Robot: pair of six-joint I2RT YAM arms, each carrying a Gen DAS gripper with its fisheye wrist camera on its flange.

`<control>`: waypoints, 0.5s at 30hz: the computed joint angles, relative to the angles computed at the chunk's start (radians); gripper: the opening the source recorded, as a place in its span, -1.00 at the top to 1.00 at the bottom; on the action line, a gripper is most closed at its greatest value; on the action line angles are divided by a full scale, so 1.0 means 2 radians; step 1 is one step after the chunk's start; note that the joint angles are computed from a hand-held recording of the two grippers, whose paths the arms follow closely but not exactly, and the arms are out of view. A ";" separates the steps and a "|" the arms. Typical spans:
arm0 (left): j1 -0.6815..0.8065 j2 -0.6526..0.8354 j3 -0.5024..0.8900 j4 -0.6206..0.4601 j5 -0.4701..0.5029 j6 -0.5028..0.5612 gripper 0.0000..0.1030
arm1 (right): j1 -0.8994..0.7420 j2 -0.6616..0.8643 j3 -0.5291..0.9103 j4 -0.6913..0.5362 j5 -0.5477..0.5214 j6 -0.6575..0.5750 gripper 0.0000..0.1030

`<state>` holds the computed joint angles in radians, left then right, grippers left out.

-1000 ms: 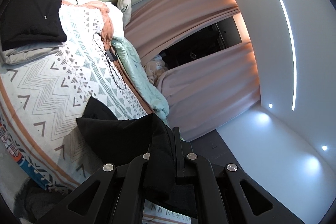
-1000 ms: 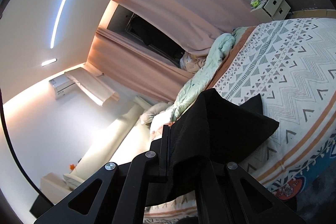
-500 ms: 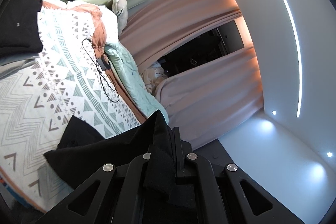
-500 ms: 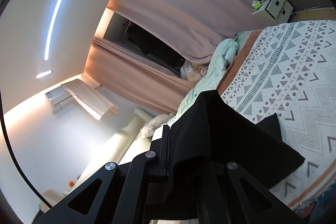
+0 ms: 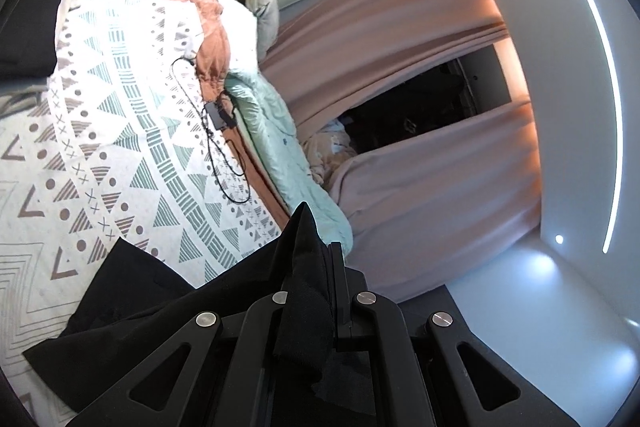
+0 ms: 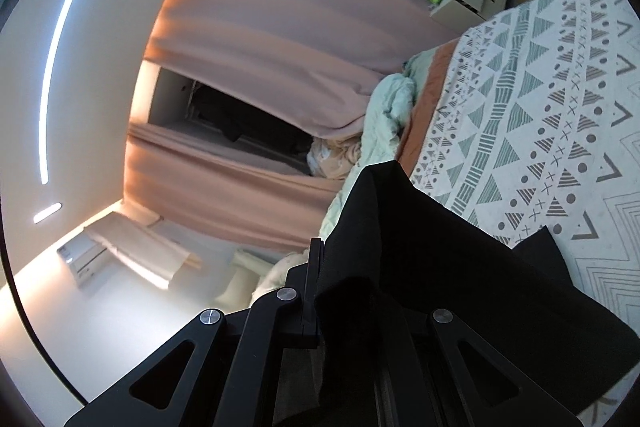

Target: Fold large clothes

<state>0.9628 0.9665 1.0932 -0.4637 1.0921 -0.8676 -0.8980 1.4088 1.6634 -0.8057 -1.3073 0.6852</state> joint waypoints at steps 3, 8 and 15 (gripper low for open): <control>-0.051 0.017 -0.027 0.056 -0.056 -0.035 0.95 | 0.043 0.003 -0.032 0.063 0.054 0.052 0.95; -0.122 0.055 -0.061 0.119 -0.143 -0.057 0.95 | 0.093 0.021 -0.060 0.105 0.121 0.072 0.95; -0.171 0.121 -0.124 0.184 -0.199 -0.040 0.95 | 0.130 0.058 -0.101 0.110 0.170 0.011 0.95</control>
